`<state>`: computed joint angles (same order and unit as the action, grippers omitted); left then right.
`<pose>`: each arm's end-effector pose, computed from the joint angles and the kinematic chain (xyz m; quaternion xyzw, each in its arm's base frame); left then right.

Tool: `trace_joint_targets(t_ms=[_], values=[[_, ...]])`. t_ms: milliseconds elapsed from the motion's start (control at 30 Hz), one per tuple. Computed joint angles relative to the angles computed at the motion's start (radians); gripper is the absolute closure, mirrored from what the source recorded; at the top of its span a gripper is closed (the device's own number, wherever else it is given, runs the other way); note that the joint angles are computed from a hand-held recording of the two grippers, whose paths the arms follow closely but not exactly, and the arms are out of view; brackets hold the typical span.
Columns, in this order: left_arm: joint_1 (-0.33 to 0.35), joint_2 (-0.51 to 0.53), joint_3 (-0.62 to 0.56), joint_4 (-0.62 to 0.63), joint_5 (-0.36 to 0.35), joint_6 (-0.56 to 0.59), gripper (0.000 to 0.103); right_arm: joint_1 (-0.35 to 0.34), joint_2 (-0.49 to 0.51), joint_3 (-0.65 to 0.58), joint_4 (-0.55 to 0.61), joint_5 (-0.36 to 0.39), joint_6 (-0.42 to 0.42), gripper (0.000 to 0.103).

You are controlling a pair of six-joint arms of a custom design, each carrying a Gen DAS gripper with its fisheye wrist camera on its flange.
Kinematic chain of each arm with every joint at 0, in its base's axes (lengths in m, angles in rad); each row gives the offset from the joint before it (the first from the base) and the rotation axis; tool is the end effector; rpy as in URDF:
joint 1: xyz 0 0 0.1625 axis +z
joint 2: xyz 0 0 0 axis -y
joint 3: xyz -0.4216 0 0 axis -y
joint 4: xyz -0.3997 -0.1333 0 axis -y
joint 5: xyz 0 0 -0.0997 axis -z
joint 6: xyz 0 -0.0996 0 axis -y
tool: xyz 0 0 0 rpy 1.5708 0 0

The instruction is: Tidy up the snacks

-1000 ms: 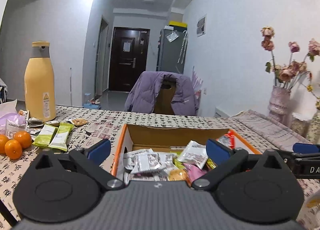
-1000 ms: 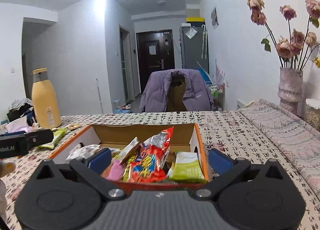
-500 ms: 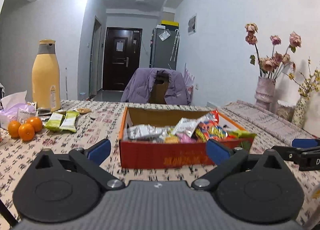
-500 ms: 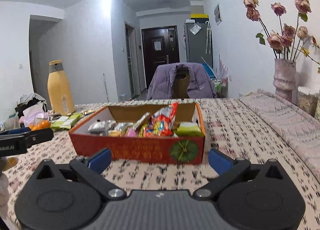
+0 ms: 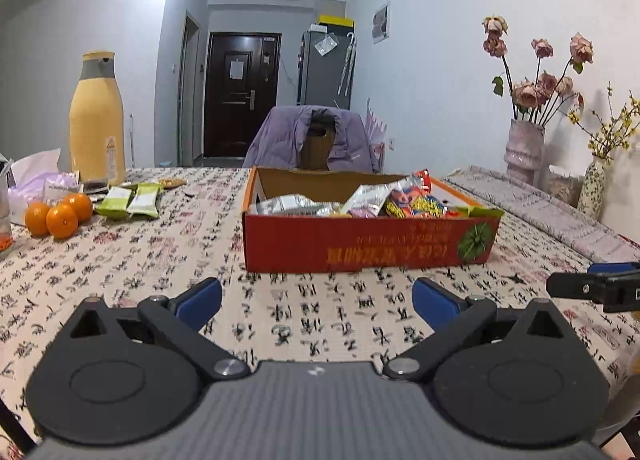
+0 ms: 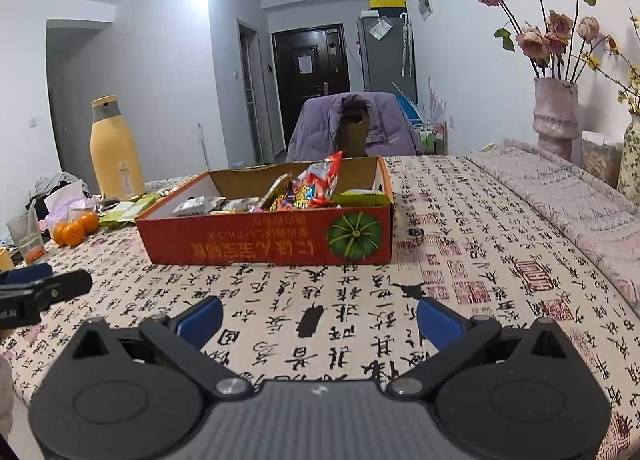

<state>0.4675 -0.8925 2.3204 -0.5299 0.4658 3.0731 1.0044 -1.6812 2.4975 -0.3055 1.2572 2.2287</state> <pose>-0.1421 -0.3207 -0.0020 0.2469 0.7840 -0.5080 0.2574 -0.0018 -0.3084 0.1570 0.2247 -0.8259 0.4597 0.2370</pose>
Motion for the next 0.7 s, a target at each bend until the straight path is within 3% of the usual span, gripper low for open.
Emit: trace_joint_targets(t_ms=[700], values=[[-0.014,0.021,0.002,0.022,-0.001,-0.042,0.000,-0.009,0.006,0.005,0.002,-0.007,-0.006,0.000]])
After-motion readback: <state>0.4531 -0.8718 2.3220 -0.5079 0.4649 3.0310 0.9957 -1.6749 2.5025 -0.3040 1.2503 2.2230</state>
